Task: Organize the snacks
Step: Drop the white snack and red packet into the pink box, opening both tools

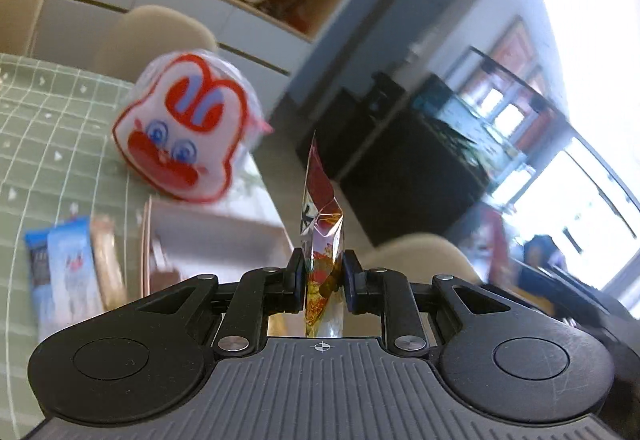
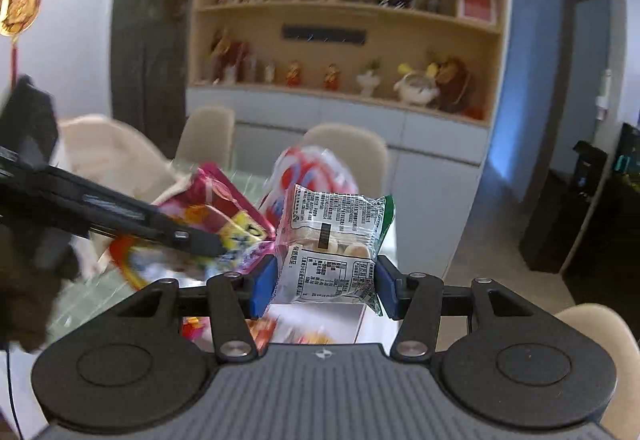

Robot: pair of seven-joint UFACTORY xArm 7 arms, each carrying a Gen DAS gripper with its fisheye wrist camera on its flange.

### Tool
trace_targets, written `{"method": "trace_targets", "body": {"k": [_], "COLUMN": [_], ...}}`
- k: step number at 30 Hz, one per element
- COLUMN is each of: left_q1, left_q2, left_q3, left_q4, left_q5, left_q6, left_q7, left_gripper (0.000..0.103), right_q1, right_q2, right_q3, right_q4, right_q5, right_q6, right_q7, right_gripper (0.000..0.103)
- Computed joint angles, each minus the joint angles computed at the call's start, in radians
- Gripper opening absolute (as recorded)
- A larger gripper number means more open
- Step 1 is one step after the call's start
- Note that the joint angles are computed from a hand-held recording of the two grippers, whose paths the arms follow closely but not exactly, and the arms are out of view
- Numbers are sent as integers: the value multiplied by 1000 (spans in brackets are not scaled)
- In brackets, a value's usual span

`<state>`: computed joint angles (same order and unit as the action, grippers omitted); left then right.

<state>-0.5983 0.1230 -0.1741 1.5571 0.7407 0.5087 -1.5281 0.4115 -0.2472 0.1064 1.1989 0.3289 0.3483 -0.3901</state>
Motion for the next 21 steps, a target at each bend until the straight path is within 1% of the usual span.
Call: {"method": "trace_targets", "body": {"k": [1,2,5,6,7,9,10,11,12,14,15,17,19,21], "left_q1": [11,24,63,70,71,91,101,93,67,14,-11,-57,-79,-89], "left_q2": [46,88,181,206,217,258,271,278,270,224,195,127,57,-25], "left_q3": [5,14,27,27,30,16,8,17,49,112,142,193,208,199], "left_q4": [41,67,76,78,67,61,60,62,51,-15,-51,-110,-168,-240], "left_q5": [-29,-75,-224,-262,-287,-365,-401,-411,-392,-340,-298,-172,-53,52], "left_q6": [1,-19,-114,-123,-125,-124,-108,-82,-69,-107,-131,-120,-89,-49], "left_q7": [12,24,85,113,134,216,260,280,263,196,147,15,-105,-207], "left_gripper": [23,23,23,23,23,22,26,26,26,27,27,27,27,27], "right_q1": [-21,-35,-63,-69,-72,-76,-75,-74,-72,-64,-60,-47,-29,-8], "right_q2": [30,55,117,133,149,173,188,203,218,255,276,318,380,447], "right_q3": [15,25,47,54,58,69,72,73,74,77,78,82,85,86], "right_q4": [33,63,119,129,139,147,153,160,166,189,202,228,276,333], "right_q5": [-33,-58,-134,-162,-184,-234,-252,-267,-280,-301,-305,-323,-346,-357], "right_q6": [1,11,39,47,59,79,94,108,122,153,167,192,214,234], "right_q7": [41,74,155,178,197,250,269,285,295,307,305,312,327,341], "right_gripper": [52,52,52,52,52,52,52,52,52,52,52,52,52,52]}}
